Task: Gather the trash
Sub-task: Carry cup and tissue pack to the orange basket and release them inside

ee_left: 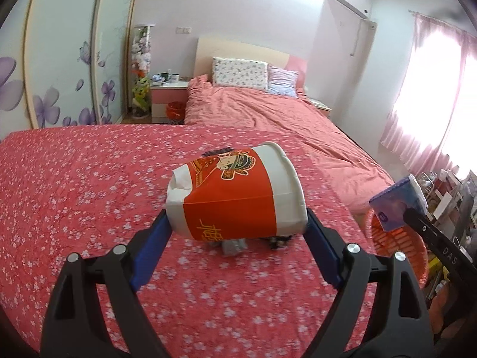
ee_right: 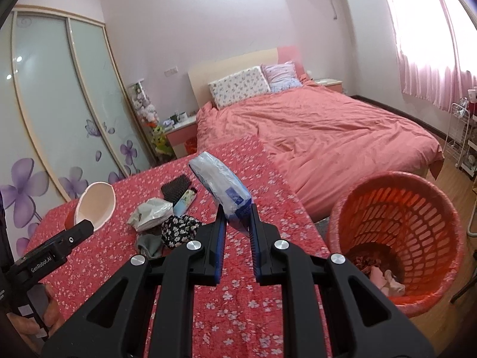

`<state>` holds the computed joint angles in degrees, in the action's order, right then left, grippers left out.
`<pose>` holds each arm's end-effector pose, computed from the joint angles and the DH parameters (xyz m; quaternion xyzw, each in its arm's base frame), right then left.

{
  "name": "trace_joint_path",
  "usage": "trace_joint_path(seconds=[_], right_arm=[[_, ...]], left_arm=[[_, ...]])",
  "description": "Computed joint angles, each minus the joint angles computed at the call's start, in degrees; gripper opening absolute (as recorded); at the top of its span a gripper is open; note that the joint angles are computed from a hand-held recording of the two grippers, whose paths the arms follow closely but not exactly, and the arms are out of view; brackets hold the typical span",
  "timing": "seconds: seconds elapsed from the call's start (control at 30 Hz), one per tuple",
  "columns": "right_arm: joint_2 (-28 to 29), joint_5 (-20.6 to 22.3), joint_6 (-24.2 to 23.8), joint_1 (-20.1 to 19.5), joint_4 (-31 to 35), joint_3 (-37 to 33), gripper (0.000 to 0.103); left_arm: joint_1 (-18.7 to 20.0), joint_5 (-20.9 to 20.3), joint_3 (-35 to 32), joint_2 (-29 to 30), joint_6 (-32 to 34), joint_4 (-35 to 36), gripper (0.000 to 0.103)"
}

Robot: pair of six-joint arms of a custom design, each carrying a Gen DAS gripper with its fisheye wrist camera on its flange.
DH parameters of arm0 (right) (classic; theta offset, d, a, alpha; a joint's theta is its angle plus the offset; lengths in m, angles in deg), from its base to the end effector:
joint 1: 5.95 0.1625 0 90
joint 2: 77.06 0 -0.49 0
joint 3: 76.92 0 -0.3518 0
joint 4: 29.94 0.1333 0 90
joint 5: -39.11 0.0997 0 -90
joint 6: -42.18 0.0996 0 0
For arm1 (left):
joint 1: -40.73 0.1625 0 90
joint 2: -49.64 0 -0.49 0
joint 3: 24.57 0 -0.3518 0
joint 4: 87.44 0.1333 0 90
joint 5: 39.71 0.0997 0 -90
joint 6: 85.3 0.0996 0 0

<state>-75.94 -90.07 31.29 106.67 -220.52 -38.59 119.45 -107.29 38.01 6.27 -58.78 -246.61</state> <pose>0.4024 -0.7828 -0.0206 0.0706 -0.8259 0.5061 0.2382 0.0070 -0.8406 0.4003 0.2103 0.8678 -0.3872 0.2296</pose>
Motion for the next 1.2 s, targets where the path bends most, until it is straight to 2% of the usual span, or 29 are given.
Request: trace_joint_path(seconds=[0.4,0.87,1.2], right_arm=[[-5.9,-3.4,0.0,-0.7,-13.2,12.5,0.015],[-12.6,-7.6,0.4,-3.7,-28.1,26.0,0.015],[-15.2,-6.3,4.0,-6.3,-31.3,30.4,0.015]], left_arm=[[-3.9,-3.9,6.1,-0.6,1.6,-0.5,0.084],[-8.4,-9.6,10.4,2.8,2.5,1.2,0.084],[-10.0,-10.2,9.1,7.8,4.5,4.1,0.084]])
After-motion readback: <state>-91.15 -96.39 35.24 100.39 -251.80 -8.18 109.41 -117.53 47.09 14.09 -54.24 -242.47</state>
